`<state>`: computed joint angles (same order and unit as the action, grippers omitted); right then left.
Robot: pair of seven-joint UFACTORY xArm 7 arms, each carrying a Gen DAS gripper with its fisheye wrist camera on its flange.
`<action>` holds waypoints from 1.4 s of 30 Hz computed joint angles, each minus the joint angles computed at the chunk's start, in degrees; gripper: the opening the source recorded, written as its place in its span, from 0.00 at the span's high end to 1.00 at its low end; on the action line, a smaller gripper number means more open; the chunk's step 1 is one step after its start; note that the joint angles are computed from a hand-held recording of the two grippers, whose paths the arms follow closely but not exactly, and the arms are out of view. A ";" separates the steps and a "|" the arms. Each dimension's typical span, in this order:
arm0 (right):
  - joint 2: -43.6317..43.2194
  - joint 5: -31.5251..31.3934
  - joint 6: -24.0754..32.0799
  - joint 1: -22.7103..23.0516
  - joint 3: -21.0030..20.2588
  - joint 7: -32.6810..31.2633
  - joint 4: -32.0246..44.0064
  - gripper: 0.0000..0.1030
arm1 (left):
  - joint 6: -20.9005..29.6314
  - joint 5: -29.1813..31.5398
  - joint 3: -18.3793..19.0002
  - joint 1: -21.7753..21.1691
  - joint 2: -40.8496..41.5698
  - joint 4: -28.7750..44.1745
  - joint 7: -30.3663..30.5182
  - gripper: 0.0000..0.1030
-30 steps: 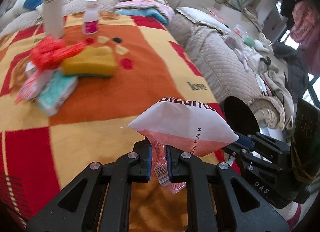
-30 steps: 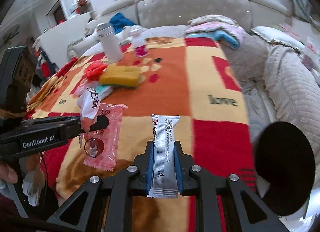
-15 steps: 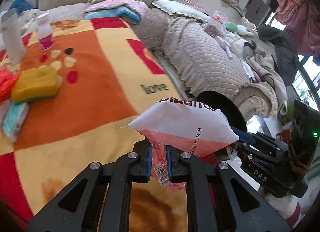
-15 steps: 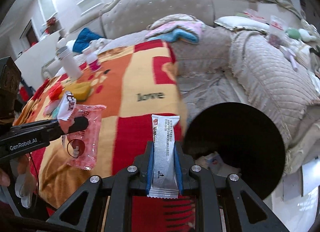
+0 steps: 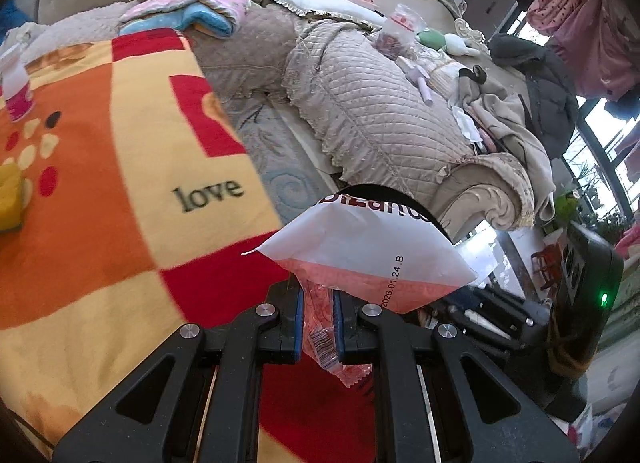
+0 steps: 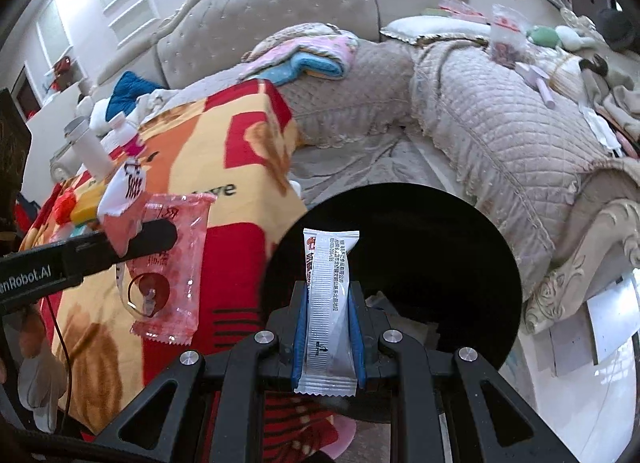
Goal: Collect trash
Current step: 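Carry the snack bar and plastic wrapper over the black bin, then open both tools to drop the items into the bin, then bring both empty tools back over the blanket clutter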
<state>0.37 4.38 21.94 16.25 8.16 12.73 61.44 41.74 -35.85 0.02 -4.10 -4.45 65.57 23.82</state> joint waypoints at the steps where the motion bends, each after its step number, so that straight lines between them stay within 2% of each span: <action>1: 0.04 0.14 -0.12 -0.17 -0.18 0.05 -0.18 0.82 | -0.24 -0.04 -0.20 -0.16 0.82 0.67 -0.47 0.91; 10: 0.28 0.95 -0.95 -1.82 -1.22 0.70 -1.52 0.82 | -3.13 0.47 -2.47 -0.88 5.66 3.81 -3.22 0.91; 14: 0.52 -0.89 -2.05 -2.45 -1.59 3.12 -2.07 0.82 | -4.92 -0.59 -3.25 -1.09 6.40 3.93 -2.04 0.89; 15: 0.54 -1.50 -2.06 -2.54 -1.63 3.86 -2.12 0.77 | -4.62 -0.90 -3.32 -1.04 6.55 4.10 -1.66 0.85; 16: 0.50 -1.88 -2.07 -2.62 -1.65 4.56 -2.26 0.74 | -4.10 -1.12 -3.37 -0.97 6.70 4.33 -1.47 0.74; 17: 0.44 -1.75 -2.29 -2.69 -1.64 4.69 -2.40 0.65 | -3.54 -1.75 -3.37 -0.83 6.72 4.41 -0.91 0.67; 18: 0.17 -1.18 -2.96 -2.77 -1.63 4.60 -2.87 0.60 | -3.36 -2.45 -3.34 -0.67 6.40 4.08 -0.23 0.56; 24: -0.90 1.24 -4.12 -2.52 -1.25 2.95 -3.52 0.60 | -1.88 -2.96 -2.36 0.14 4.70 3.16 -0.04 0.55; 26: -1.86 5.21 -6.10 -1.82 -0.85 -0.60 -4.46 0.59 | -2.57 -2.13 -1.83 0.46 2.98 1.66 -0.03 0.55; 29: -3.13 7.88 -8.71 -0.63 -0.47 -3.46 -5.65 0.58 | -3.23 -1.40 -0.44 1.08 0.10 -1.18 0.01 0.55; 33: -3.71 13.75 -11.63 2.23 -0.01 -8.73 -5.72 0.58 | -2.36 -1.37 2.33 2.67 -3.36 -4.66 0.51 0.55; 35: -3.18 13.78 -12.09 3.22 0.60 -9.39 -4.80 0.58 | -2.57 -0.82 3.78 3.74 -5.39 -6.83 0.68 0.55; 42: -0.11 14.85 -12.14 6.54 3.36 -14.51 -0.06 0.80 | -2.29 1.43 8.22 6.96 -11.27 -12.20 1.67 0.55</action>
